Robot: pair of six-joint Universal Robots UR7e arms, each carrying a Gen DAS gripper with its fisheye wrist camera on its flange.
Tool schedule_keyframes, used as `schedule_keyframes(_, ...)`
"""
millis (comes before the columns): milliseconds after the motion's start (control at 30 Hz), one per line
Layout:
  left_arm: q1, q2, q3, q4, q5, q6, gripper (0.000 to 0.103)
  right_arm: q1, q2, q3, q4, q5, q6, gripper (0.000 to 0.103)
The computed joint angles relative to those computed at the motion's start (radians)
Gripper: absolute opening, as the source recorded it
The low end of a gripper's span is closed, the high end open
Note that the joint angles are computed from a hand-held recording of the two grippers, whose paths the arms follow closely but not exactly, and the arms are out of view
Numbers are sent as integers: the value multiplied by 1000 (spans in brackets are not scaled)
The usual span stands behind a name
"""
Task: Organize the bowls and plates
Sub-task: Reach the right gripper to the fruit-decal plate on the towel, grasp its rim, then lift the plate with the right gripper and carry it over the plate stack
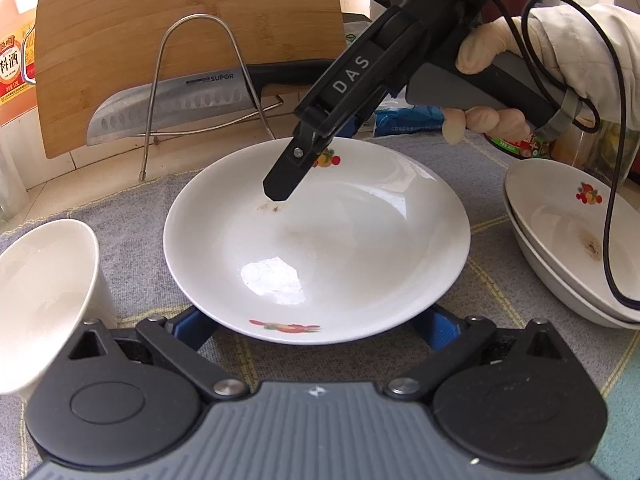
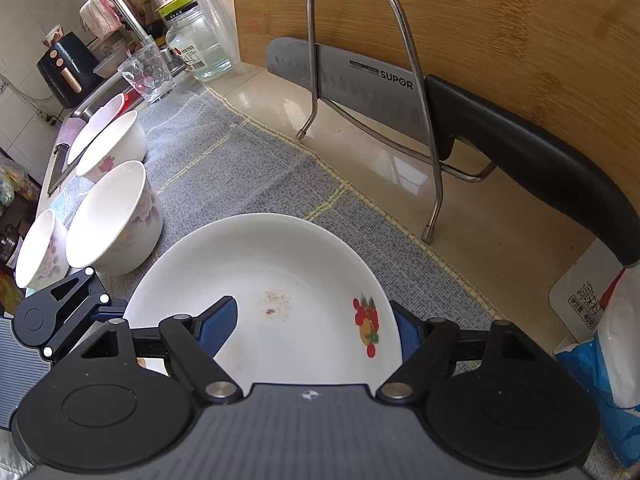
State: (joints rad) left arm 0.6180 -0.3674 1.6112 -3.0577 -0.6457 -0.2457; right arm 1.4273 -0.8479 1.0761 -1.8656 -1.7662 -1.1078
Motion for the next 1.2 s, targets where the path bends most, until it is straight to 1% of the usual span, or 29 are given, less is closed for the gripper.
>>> schedule_keyframes(67,0,-1,-1,1,0,-6,99,-2,6,-14,17,7,11,84)
schedule_keyframes(233,0,-4,1,7,-1,-6,100,-6,4,-18,31,22,39,85)
schedule_keyframes(533,-7,-21,2,71,-2,-25,100,-5,-22,15,21,16,42,85)
schedule_keyframes(800,-31,-67,34,112,-20,-41,100,-4,-72,61,27,36,61,85)
schedule_keyframes(1067,-66,-110,63,141,-40,-47,100,-5,-152,150,-7,44,70,85)
schedule_keyframes(1200,-84,-124,81,129,-54,-27,100,-9,-203,207,-39,45,69,85)
